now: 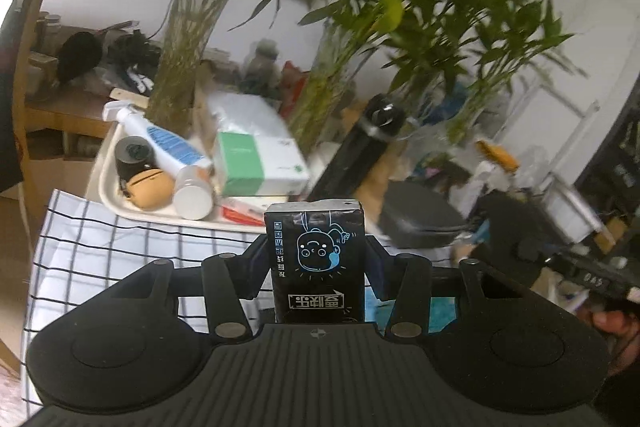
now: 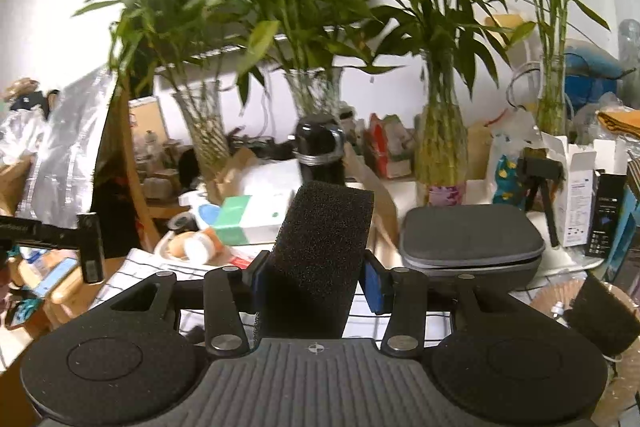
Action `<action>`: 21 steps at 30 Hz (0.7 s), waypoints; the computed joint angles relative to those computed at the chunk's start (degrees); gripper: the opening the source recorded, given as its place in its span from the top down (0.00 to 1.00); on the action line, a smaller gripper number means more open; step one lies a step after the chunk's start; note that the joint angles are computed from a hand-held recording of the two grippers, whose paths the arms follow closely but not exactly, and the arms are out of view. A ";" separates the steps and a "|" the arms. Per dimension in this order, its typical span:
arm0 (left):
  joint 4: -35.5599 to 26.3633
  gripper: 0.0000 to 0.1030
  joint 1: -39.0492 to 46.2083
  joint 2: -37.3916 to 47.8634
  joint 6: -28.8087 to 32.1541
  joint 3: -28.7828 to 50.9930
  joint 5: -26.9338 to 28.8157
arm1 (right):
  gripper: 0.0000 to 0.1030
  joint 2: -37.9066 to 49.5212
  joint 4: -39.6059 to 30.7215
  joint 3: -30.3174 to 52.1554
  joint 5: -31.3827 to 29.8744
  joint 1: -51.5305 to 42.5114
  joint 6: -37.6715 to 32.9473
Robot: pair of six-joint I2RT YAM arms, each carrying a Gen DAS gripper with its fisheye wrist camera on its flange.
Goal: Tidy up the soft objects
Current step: 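Carry both items over the box and open the right gripper to drop the sponge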
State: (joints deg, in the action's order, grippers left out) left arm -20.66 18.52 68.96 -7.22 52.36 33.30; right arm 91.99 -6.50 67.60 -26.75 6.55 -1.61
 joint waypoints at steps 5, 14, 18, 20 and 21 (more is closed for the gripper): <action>-0.38 0.54 2.21 -6.10 -0.52 -3.01 7.55 | 0.52 -4.72 -1.17 -3.36 -5.94 -0.47 -1.19; -10.18 0.54 -0.24 -12.95 8.71 -5.17 14.92 | 0.52 -11.12 -11.43 -6.34 -16.64 -0.10 -9.48; -15.99 0.54 -1.91 -14.12 13.54 -5.61 15.90 | 0.52 -13.67 -16.66 -7.23 -19.09 0.47 -13.44; -18.77 0.54 -2.97 -14.42 16.19 -5.67 15.69 | 0.52 -14.42 -20.14 -7.19 -20.38 0.53 -15.56; -20.30 0.54 -3.65 -14.63 17.50 -5.69 15.23 | 0.51 -14.78 -22.05 -7.14 -21.05 0.61 -17.15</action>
State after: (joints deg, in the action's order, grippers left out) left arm -40.95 14.88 54.34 10.28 46.67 48.54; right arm 77.20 -28.55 60.46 -47.80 7.16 -18.75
